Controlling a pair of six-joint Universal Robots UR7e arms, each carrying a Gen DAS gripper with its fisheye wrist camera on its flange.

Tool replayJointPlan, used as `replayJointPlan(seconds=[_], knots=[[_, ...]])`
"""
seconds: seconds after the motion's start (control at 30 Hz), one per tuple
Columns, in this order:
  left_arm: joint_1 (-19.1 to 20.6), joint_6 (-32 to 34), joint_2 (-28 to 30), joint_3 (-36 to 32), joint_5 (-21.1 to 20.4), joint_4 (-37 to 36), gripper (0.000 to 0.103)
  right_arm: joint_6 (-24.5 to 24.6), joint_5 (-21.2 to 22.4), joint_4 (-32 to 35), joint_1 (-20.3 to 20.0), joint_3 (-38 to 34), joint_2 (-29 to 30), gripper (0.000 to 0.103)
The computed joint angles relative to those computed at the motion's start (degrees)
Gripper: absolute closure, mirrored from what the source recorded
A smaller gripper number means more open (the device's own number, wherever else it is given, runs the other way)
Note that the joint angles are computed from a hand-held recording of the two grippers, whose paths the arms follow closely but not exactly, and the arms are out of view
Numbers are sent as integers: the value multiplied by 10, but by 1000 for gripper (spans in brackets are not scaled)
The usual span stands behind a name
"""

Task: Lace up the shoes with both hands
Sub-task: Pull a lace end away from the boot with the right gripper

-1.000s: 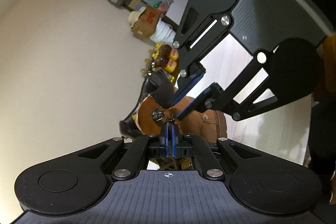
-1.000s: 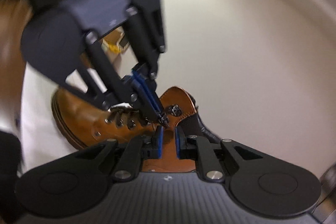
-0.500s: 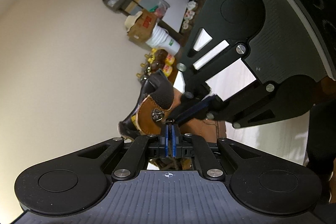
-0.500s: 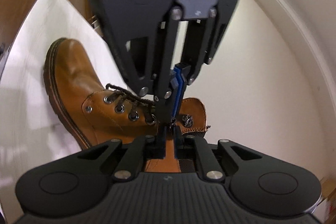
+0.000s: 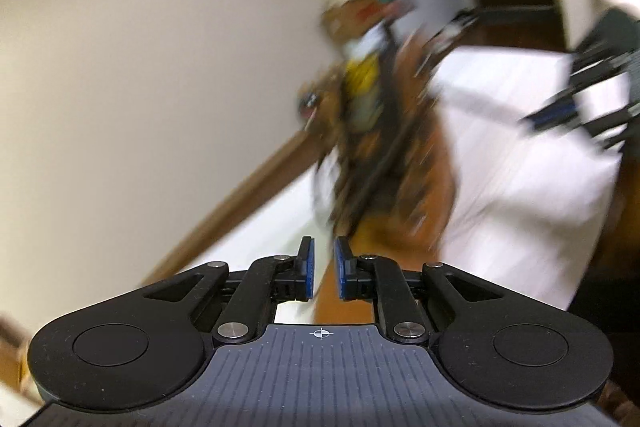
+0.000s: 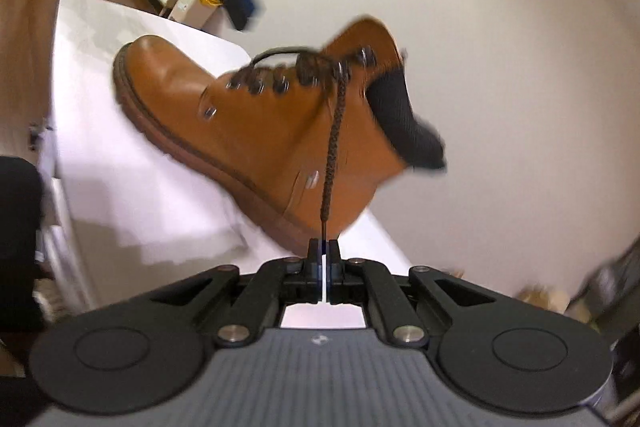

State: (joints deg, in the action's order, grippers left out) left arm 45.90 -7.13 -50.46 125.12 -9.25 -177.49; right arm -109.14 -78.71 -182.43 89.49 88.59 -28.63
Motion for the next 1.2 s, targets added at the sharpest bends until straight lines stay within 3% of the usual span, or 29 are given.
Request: replayJointPlan(seconds=[0.07, 0.13, 0.27, 0.33, 0.4, 0.5, 0.63, 0.77, 0.97, 1.13, 1.2], knots=[[15, -55, -17, 9, 1, 52, 90, 20, -8, 22, -9, 7, -13, 101], [29, -64, -21, 15, 2, 42, 90, 26, -17, 35, -15, 28, -32, 101], [52, -6, -17, 19, -17, -74, 90, 56, -41, 109, -19, 49, -77, 101], [65, 7, -25, 20, -43, -99, 93, 69, -52, 148, -23, 54, -92, 101], [77, 45, -36, 22, -91, -139, 93, 72, -71, 135, -11, 57, -75, 101], [83, 55, -52, 32, -150, -139, 100, 67, -101, 150, -12, 69, -84, 101], [94, 54, -79, 35, -188, -107, 103, 67, -124, 206, -13, 78, -100, 101], [96, 45, -84, 28, -198, -79, 103, 89, -135, 288, -14, 79, -113, 101], [88, 29, -95, 44, -226, -73, 103, 131, -102, 273, -17, 70, -109, 101], [47, -6, -41, 54, -215, -116, 103, 178, -88, 282, -19, 51, -110, 101], [32, -9, -4, 53, -225, -166, 103, 196, -93, 313, -21, 45, -115, 101]])
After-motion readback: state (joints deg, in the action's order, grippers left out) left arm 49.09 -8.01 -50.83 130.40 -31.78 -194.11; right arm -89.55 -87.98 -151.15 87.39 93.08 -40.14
